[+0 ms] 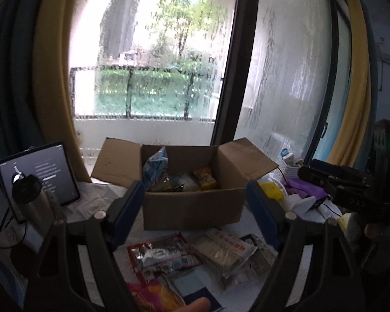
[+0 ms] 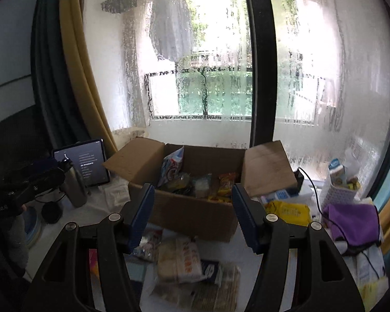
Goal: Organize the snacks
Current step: 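Withdraw both tools from the box back toward the snack pile, then grasp the navy-and-light-blue box with the left gripper while the right grasps the clear cracker packet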
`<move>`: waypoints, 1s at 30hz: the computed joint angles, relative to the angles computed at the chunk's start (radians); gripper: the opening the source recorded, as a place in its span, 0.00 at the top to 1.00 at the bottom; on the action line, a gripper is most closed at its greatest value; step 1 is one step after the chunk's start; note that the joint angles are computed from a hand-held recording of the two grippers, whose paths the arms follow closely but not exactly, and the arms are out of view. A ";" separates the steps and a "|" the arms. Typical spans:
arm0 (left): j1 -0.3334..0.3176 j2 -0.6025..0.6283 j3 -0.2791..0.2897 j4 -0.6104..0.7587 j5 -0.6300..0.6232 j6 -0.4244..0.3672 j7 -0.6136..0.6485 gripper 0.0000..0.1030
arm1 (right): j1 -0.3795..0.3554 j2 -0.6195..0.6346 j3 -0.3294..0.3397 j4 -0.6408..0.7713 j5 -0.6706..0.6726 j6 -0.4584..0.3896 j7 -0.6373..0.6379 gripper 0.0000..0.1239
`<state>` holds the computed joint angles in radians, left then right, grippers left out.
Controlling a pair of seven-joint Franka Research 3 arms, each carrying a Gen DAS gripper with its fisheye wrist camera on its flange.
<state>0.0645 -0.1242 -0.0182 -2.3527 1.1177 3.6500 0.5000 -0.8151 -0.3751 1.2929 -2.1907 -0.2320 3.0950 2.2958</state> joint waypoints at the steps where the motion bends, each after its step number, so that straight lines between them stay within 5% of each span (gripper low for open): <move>1: 0.007 -0.022 -0.009 -0.041 -0.047 0.003 0.048 0.21 | 0.037 -0.029 -0.028 -0.020 0.008 -0.002 0.007 0.48; 7: -0.005 -0.107 -0.022 -0.222 -0.189 0.033 0.247 0.21 | 0.190 -0.159 -0.131 -0.129 0.035 -0.004 0.069 0.48; 17: -0.049 -0.155 0.025 -0.391 -0.184 0.039 0.235 0.21 | 0.389 -0.188 -0.199 -0.288 0.075 0.025 0.150 0.48; 26: -0.079 -0.081 0.023 -0.463 -0.209 0.016 0.225 0.21 | 0.418 -0.131 -0.143 -0.361 0.060 0.003 0.242 0.48; 30: -0.084 -0.015 -0.028 -0.460 -0.273 -0.002 0.273 0.21 | 0.376 -0.078 -0.089 -0.376 0.025 -0.001 0.279 0.48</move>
